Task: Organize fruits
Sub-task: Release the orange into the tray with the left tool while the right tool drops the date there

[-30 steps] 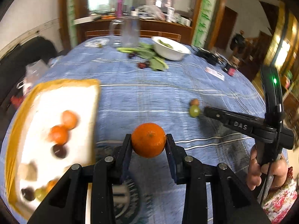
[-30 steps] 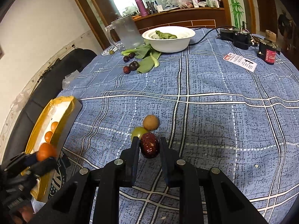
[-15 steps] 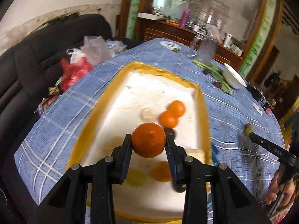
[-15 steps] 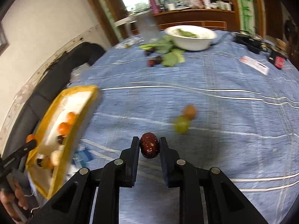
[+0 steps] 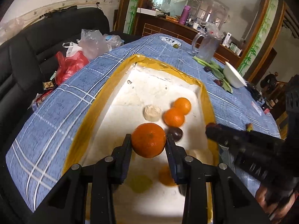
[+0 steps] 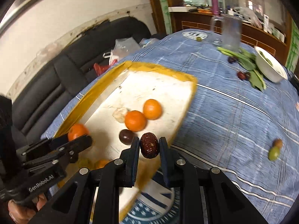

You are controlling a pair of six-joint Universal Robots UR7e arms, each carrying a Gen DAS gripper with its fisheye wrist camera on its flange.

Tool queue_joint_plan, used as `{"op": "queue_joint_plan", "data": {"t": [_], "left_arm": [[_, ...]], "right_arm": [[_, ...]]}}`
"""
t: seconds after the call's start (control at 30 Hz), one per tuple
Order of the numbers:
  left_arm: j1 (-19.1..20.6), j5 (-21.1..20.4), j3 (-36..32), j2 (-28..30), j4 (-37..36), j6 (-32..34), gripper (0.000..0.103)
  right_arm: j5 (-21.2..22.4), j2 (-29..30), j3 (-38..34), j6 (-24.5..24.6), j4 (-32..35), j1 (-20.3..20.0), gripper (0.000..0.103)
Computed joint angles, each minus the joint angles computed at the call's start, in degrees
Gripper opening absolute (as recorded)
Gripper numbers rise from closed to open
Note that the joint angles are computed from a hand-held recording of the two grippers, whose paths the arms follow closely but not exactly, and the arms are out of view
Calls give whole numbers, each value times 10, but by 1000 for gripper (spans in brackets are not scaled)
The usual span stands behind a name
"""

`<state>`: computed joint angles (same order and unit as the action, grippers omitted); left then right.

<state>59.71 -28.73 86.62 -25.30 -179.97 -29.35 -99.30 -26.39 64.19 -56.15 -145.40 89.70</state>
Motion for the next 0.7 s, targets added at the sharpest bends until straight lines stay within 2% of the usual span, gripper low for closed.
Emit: {"op": "queue_joint_plan", "data": {"t": [0.17,0.27,0.4,0.57,0.7], "left_arm": [[11,-10,-23,7,-10,27,34],[14,-19,-24,8,-22,36,35],[11,-24,-12,5,-50,42,57],[5,-28,17,-9,-59,1,66],[-7,-18,44,-21,-58,-39,73]], "right_arm": [[-35,27,-4,-27,-44,9,24],[-41,34,-4,-39,-60,11,24],[-45,31,13,-61,-88,12,24],[-31,11,47,-74,-121,7,36],[-1,-31,90,-50,-126,-4,37]]}}
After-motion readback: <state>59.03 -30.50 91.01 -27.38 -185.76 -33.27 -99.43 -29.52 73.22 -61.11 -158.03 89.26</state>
